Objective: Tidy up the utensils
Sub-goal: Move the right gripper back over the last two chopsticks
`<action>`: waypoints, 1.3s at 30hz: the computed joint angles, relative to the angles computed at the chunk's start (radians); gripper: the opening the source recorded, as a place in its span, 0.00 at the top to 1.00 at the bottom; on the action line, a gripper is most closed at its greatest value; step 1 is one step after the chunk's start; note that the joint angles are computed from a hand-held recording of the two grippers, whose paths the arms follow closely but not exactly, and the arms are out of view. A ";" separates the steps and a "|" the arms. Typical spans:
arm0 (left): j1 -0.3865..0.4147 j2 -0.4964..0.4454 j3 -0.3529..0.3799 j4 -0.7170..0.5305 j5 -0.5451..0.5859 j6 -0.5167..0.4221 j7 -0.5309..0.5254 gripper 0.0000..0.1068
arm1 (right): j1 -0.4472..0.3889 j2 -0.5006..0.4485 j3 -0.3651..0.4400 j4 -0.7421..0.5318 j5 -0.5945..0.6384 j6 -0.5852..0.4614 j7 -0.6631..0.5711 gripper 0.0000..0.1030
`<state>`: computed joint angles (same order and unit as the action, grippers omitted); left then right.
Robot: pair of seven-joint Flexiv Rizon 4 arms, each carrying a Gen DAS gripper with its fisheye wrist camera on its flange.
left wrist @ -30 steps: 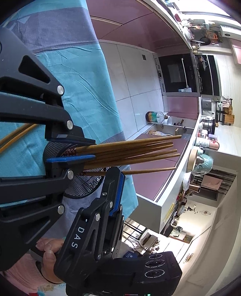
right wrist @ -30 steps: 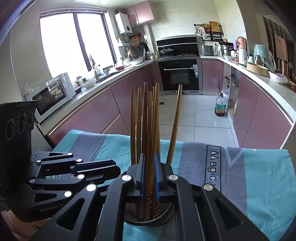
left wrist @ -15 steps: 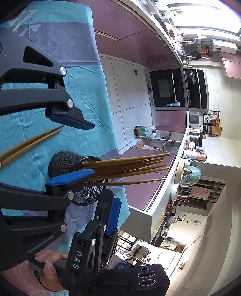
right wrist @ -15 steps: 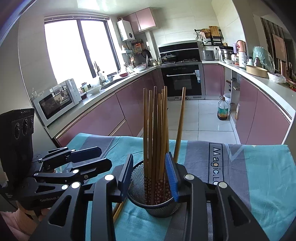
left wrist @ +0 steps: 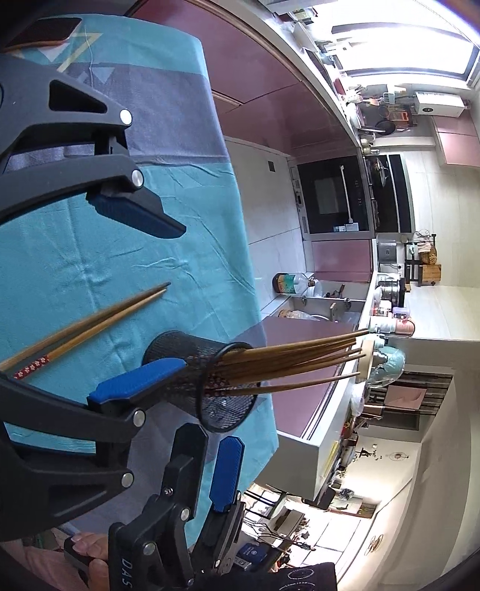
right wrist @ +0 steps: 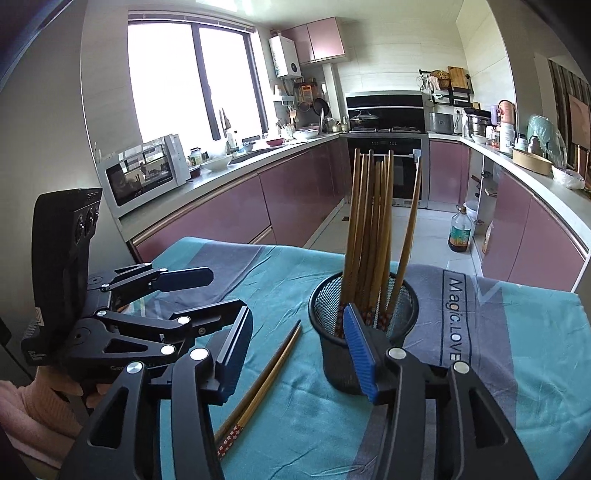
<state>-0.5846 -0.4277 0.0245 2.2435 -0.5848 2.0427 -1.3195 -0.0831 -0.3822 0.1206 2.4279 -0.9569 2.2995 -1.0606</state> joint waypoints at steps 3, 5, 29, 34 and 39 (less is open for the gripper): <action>0.021 -0.005 -0.014 0.025 0.025 -0.030 -0.016 0.38 | -0.004 -0.016 0.001 0.008 -0.024 -0.016 0.017 0.51; 0.020 -0.014 -0.009 0.032 0.035 -0.054 -0.023 0.39 | -0.011 -0.031 0.003 0.012 -0.043 -0.023 0.033 0.51; 0.007 -0.098 0.060 0.018 0.208 -0.172 -0.175 0.46 | -0.043 -0.125 0.010 -0.019 -0.185 -0.089 0.167 0.49; 0.022 -0.092 0.047 0.026 0.236 -0.164 -0.191 0.56 | -0.027 -0.133 0.019 -0.022 -0.162 -0.107 0.163 0.49; -0.024 -0.091 0.087 0.032 0.214 -0.167 -0.197 0.57 | -0.028 -0.144 0.029 -0.033 -0.166 -0.128 0.177 0.49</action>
<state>-0.6086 -0.5190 0.1111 2.2752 -0.3713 1.8755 -1.5160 -0.1115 -0.5261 0.1498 2.3953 -1.1230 2.1714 -0.8834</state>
